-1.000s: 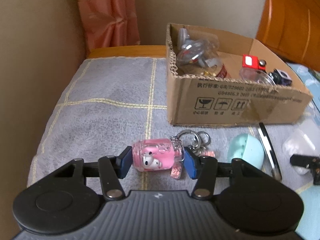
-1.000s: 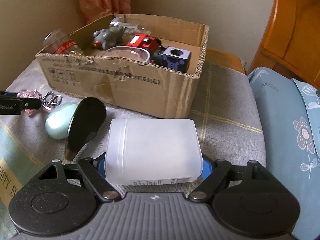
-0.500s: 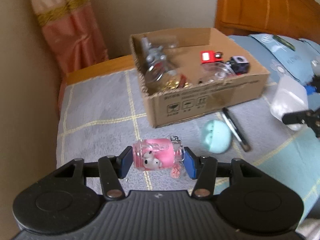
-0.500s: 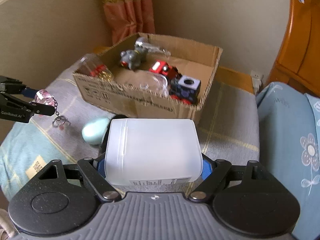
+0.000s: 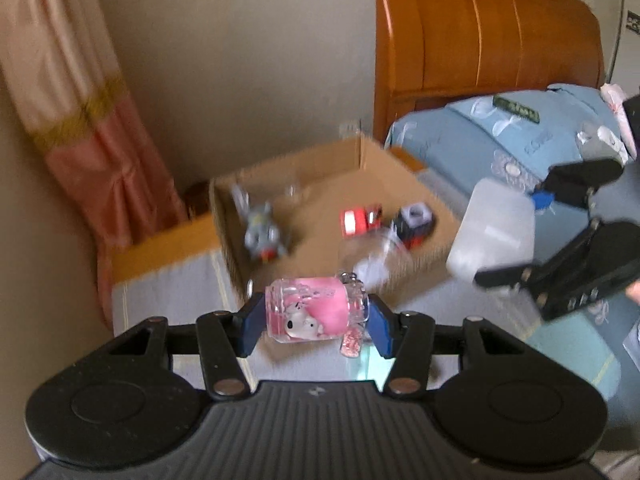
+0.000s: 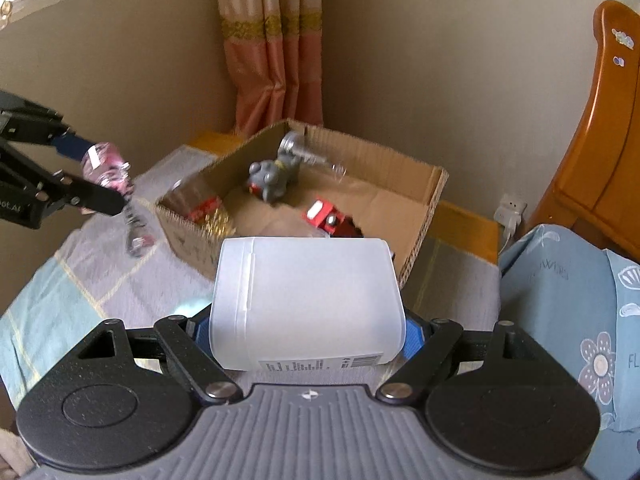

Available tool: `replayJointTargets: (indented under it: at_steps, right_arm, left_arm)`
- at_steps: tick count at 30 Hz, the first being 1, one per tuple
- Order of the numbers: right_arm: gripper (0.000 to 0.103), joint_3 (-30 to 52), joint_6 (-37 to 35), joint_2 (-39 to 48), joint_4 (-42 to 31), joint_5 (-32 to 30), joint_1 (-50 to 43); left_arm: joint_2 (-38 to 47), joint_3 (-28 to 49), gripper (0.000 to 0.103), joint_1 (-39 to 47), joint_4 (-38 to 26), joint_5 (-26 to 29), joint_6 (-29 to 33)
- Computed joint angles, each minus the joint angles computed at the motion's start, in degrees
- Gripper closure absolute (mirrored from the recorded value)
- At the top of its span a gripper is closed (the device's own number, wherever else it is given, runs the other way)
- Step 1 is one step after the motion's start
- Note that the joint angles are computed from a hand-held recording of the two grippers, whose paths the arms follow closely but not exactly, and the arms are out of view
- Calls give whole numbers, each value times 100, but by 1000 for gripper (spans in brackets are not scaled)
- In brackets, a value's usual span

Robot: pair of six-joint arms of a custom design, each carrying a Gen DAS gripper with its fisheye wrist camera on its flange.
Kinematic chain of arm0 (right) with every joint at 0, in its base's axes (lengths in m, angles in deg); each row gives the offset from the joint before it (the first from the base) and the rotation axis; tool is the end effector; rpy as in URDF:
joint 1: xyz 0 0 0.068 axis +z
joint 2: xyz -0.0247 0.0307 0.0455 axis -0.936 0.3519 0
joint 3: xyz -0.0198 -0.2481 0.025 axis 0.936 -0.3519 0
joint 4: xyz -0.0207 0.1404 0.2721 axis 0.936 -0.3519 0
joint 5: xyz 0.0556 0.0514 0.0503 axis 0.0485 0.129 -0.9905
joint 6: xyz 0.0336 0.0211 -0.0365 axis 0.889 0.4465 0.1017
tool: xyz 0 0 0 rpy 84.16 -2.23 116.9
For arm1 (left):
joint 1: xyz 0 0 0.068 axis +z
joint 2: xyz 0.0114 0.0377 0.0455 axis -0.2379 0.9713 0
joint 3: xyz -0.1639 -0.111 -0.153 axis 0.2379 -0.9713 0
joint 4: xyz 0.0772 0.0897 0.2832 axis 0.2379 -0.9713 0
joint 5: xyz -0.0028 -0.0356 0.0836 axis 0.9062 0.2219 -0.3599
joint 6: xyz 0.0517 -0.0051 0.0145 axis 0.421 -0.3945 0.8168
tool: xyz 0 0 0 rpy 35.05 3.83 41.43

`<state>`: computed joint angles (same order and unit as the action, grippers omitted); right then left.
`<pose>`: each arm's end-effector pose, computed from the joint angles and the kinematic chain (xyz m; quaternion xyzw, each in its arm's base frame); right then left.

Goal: Organize rigid objects
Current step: 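Carry the keychain and white bottle into the box and release them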

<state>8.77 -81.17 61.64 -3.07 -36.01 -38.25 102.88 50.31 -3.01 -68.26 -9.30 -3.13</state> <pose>0.2532 0.1483 0.3199 -0.1856 0.9137 0.0632 0.3559 0.2597 0.0370 0.3396 0.2011 0.9112 -0.0426 0.3569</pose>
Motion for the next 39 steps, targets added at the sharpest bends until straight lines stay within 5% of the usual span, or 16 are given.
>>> replayJointTargets:
  at_steps: [11,13,22,36,39]
  right_arm:
    - [17,670,-69,617,65,1,-204]
    - [17,698,-70,663,78,-11,-211]
    - [17,1077,-70,1092,101,-54,-197]
    - [16,2887,398,2998,-37,225,-417]
    - [4,3081,659,3207,-70,124,-508]
  left_arm:
    - [1271,579,48,-826,953,-1000,-659]
    - [1311,503,29,-827,1092,-1008,-691]
    - [599,-239,8,-547,1406,-732,-727]
    - [-630,-1451,7,164,1268,-211,-756]
    - [-742,-1550,7,288,1302,-183,-713]
